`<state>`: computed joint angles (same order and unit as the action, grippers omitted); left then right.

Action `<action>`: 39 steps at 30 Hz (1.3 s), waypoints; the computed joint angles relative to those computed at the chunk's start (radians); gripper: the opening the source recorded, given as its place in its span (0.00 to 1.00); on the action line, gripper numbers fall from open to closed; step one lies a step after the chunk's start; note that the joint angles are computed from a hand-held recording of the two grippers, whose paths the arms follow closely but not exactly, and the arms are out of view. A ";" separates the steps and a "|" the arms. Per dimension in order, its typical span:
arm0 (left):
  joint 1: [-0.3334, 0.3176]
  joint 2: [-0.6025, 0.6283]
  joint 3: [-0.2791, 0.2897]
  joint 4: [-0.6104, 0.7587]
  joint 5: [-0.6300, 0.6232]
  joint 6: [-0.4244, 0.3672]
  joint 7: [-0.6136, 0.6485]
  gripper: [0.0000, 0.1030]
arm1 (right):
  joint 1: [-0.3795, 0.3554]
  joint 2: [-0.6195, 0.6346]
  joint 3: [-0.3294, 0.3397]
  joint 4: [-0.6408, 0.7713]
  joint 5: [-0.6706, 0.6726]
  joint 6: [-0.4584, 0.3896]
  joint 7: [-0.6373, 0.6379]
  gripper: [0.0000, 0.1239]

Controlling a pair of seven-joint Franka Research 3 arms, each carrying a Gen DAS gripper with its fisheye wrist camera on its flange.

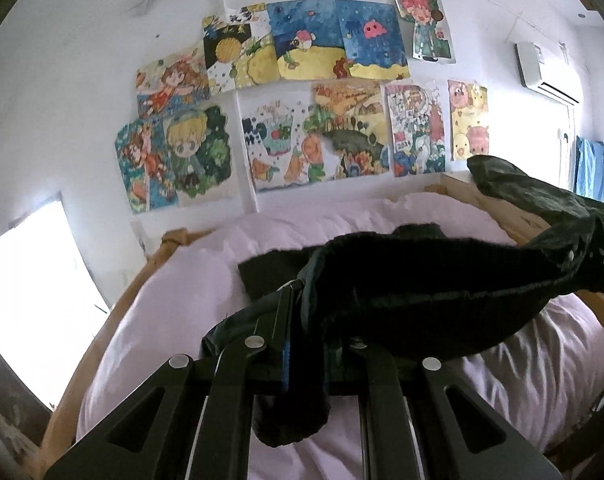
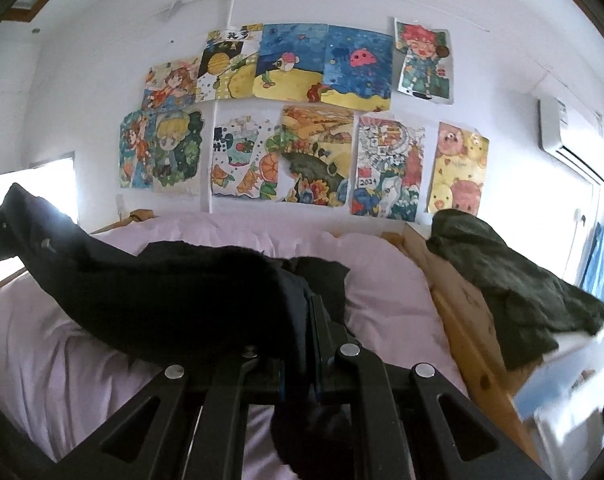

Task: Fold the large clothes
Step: 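Lift the hem with both tools and fold it toward the collar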

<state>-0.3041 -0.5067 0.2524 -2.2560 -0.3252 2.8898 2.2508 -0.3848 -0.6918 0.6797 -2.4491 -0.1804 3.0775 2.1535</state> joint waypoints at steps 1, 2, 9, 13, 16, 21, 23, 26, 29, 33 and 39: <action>-0.011 0.019 0.009 0.017 -0.006 0.008 0.008 0.08 | -0.010 0.028 0.000 0.026 -0.006 -0.002 -0.009 0.08; -0.022 0.043 0.018 0.041 -0.015 0.015 0.018 0.08 | -0.024 0.056 0.003 0.054 -0.015 -0.004 -0.018 0.08; -0.053 0.182 0.053 0.175 -0.149 0.013 0.156 0.08 | -0.096 0.202 0.036 0.195 -0.118 -0.025 -0.039 0.08; -0.044 0.191 0.051 0.175 -0.220 -0.008 0.268 0.08 | -0.094 0.240 0.028 0.199 -0.188 -0.009 -0.031 0.08; -0.028 0.203 0.037 0.184 -0.256 -0.016 0.340 0.08 | -0.162 0.264 0.082 0.228 -0.260 0.006 -0.023 0.08; 0.037 0.337 -0.031 0.307 -0.260 -0.004 0.329 0.08 | -0.216 0.456 0.135 0.413 -0.368 -0.100 0.015 0.08; 0.069 0.415 -0.062 0.383 -0.245 0.008 0.285 0.08 | -0.257 0.557 0.186 0.514 -0.473 -0.164 0.072 0.08; 0.116 0.528 -0.100 0.498 -0.183 0.016 0.192 0.07 | -0.227 0.753 0.217 0.691 -0.666 -0.295 0.176 0.08; 0.148 0.644 -0.117 0.623 -0.091 0.007 0.087 0.07 | -0.083 0.942 0.160 0.883 -0.854 -0.425 0.220 0.08; 0.184 0.825 -0.127 0.838 -0.011 -0.045 -0.035 0.07 | 0.097 1.140 0.062 1.110 -0.960 -0.524 0.188 0.08; 0.242 1.110 -0.161 1.214 0.086 -0.213 -0.175 0.07 | 0.271 1.375 -0.048 1.398 -0.944 -0.601 0.067 0.09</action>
